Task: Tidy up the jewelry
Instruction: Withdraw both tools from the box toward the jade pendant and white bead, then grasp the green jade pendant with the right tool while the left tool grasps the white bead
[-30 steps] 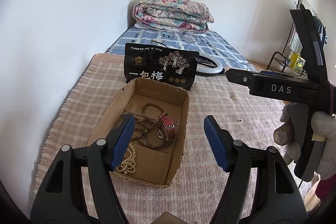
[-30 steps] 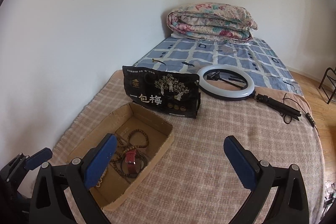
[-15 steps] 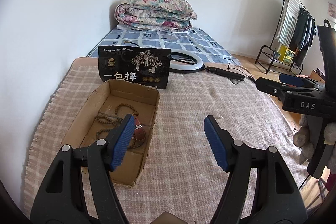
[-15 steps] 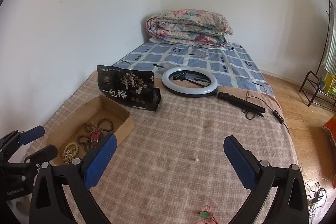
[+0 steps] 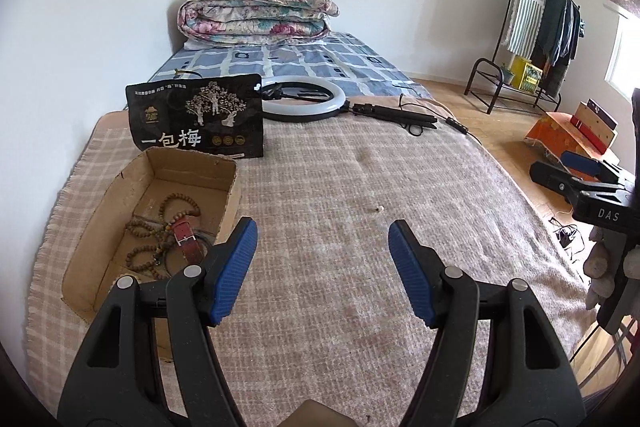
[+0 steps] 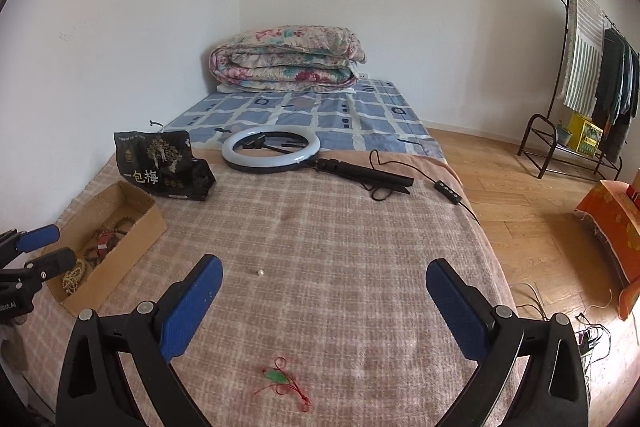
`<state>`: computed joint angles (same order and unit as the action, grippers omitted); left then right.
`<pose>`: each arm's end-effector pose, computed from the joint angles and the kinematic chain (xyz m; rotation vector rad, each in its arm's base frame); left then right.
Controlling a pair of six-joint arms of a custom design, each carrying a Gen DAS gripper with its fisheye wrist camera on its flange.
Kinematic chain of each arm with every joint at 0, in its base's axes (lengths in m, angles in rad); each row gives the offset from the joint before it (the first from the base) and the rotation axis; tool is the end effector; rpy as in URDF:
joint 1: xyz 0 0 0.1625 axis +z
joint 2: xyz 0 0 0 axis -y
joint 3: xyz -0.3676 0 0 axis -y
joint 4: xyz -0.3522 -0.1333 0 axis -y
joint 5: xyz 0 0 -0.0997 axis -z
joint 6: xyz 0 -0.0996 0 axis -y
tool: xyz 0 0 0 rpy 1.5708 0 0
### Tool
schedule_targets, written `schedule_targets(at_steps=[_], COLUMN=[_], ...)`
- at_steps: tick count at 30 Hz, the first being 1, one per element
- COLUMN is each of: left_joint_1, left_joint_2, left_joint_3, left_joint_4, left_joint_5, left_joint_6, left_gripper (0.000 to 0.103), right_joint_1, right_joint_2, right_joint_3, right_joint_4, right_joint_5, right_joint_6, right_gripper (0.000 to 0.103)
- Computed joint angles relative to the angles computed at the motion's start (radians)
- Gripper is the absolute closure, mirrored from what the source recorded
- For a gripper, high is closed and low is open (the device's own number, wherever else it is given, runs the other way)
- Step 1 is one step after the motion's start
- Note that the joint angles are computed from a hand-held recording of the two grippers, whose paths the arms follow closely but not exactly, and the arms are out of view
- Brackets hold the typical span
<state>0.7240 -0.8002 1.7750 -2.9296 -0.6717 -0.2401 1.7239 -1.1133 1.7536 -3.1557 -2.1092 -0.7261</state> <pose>-0.2866 -0.5354 0.1147 0.4969 2.3331 -0.9877 0.1686 -0.5533 0.3125 0.6624 -2.1444 0.9158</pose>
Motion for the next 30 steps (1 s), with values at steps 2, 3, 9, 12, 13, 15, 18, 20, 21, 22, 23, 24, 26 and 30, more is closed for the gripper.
schedule_targets(at_steps=[2, 3, 9, 12, 13, 15, 18, 20, 21, 22, 23, 24, 26, 30], left_joint_1=[0.004, 0.007, 0.029, 0.047, 0.051, 0.060, 0.078, 0.093, 0.099, 0.105, 0.111, 0.117, 0.128, 0.150], left_joint_2=[0.021, 0.031, 0.092, 0.118, 0.130, 0.155, 0.189, 0.216, 0.228, 0.240, 0.253, 0.268, 0.294, 0.342], left_joint_3=[-0.019, -0.029, -0.097, -0.131, -0.140, -0.158, -0.199, -0.230, -0.242, -0.257, -0.273, -0.291, -0.323, -0.387], left_joint_4=[0.014, 0.022, 0.079, 0.095, 0.090, 0.073, 0.090, 0.094, 0.094, 0.098, 0.104, 0.107, 0.107, 0.103], left_joint_5=[-0.008, -0.010, -0.034, -0.073, -0.075, -0.078, -0.102, -0.120, -0.129, -0.138, -0.146, -0.155, -0.168, -0.204], left_joint_6=[-0.003, -0.006, -0.012, -0.002, 0.005, 0.028, 0.050, 0.069, 0.081, 0.094, 0.106, 0.119, 0.140, 0.166], left_gripper=[0.033, 0.033, 0.033, 0.033, 0.033, 0.033, 0.047, 0.049, 0.050, 0.056, 0.058, 0.058, 0.058, 0.058], right_joint_1=[-0.031, -0.045, -0.104, -0.127, -0.136, -0.153, -0.173, -0.184, -0.190, -0.195, -0.200, -0.205, -0.212, -0.222], right_joint_2=[-0.035, -0.047, -0.091, -0.100, -0.103, -0.106, -0.100, -0.094, -0.091, -0.089, -0.088, -0.087, -0.086, -0.072], right_joint_3=[0.023, 0.032, 0.076, 0.083, 0.081, 0.085, 0.077, 0.075, 0.071, 0.068, 0.067, 0.068, 0.070, 0.066], right_joint_4=[0.047, 0.073, 0.227, 0.298, 0.327, 0.361, 0.421, 0.444, 0.457, 0.471, 0.479, 0.483, 0.488, 0.492], right_joint_5=[0.038, 0.052, 0.117, 0.151, 0.165, 0.191, 0.209, 0.210, 0.211, 0.214, 0.217, 0.219, 0.225, 0.225], right_joint_6=[0.004, 0.003, -0.054, -0.075, -0.082, -0.104, -0.142, -0.168, -0.178, -0.188, -0.199, -0.209, -0.229, -0.262], right_gripper=[0.000, 0.000, 0.007, 0.015, 0.016, 0.020, 0.028, 0.033, 0.037, 0.040, 0.041, 0.043, 0.045, 0.052])
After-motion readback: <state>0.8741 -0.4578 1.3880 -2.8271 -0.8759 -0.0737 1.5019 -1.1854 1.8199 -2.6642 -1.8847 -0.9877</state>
